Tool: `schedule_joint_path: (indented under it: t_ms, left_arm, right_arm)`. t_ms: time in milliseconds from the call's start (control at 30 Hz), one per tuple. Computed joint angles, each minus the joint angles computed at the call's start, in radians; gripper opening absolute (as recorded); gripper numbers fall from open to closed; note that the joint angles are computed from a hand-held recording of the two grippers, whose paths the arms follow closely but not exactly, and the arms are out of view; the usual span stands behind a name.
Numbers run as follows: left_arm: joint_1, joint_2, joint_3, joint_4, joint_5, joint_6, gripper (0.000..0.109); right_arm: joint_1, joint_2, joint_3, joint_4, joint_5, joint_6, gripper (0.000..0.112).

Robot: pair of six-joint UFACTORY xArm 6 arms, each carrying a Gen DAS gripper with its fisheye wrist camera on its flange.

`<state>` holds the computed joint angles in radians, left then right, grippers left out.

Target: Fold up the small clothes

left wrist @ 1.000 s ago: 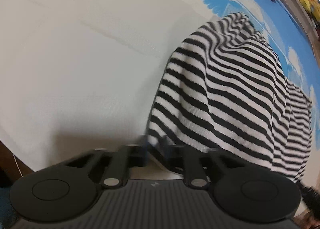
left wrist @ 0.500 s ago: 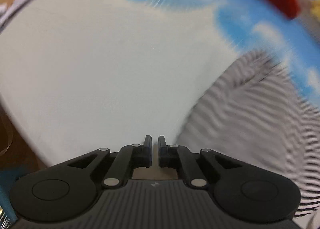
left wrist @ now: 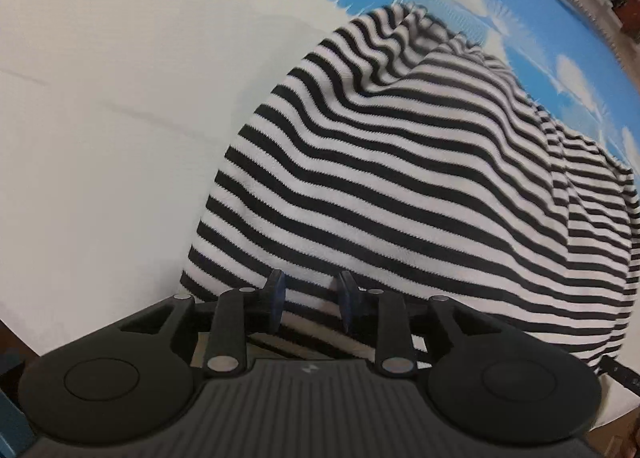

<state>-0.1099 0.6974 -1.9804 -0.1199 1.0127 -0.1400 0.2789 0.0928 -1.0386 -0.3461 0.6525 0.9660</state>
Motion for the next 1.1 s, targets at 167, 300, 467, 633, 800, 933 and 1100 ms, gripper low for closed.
schedule_joint_path:
  t_ms: [167, 300, 467, 633, 800, 933, 1100]
  left_arm:
    - [0.015, -0.057, 0.081, -0.049, -0.082, 0.004, 0.035]
    - [0.037, -0.097, 0.134, -0.082, -0.116, -0.001, 0.035]
    - [0.053, -0.170, 0.228, -0.059, -0.173, 0.015, 0.035]
    - [0.064, -0.225, 0.306, -0.018, -0.235, 0.028, 0.035]
    - [0.066, -0.248, 0.343, 0.022, -0.251, 0.029, 0.035]
    - [0.059, -0.247, 0.349, 0.053, -0.250, 0.022, 0.035]
    - [0.052, -0.245, 0.349, 0.042, -0.248, 0.016, 0.035]
  right_arm:
    - [0.004, -0.023, 0.011, -0.074, -0.008, 0.044, 0.050]
    - [0.010, -0.083, 0.075, -0.151, -0.055, 0.077, 0.049]
    - [0.008, -0.059, 0.039, -0.182, 0.005, 0.100, 0.049]
    - [0.013, -0.200, 0.122, -0.519, -0.125, 0.405, 0.052]
    - [0.022, -0.295, 0.177, -0.650, -0.172, 0.572, 0.063]
    - [0.005, -0.297, 0.202, -0.579, -0.226, 0.554, 0.063]
    - [0.002, -0.278, 0.198, -0.551, -0.229, 0.541, 0.063]
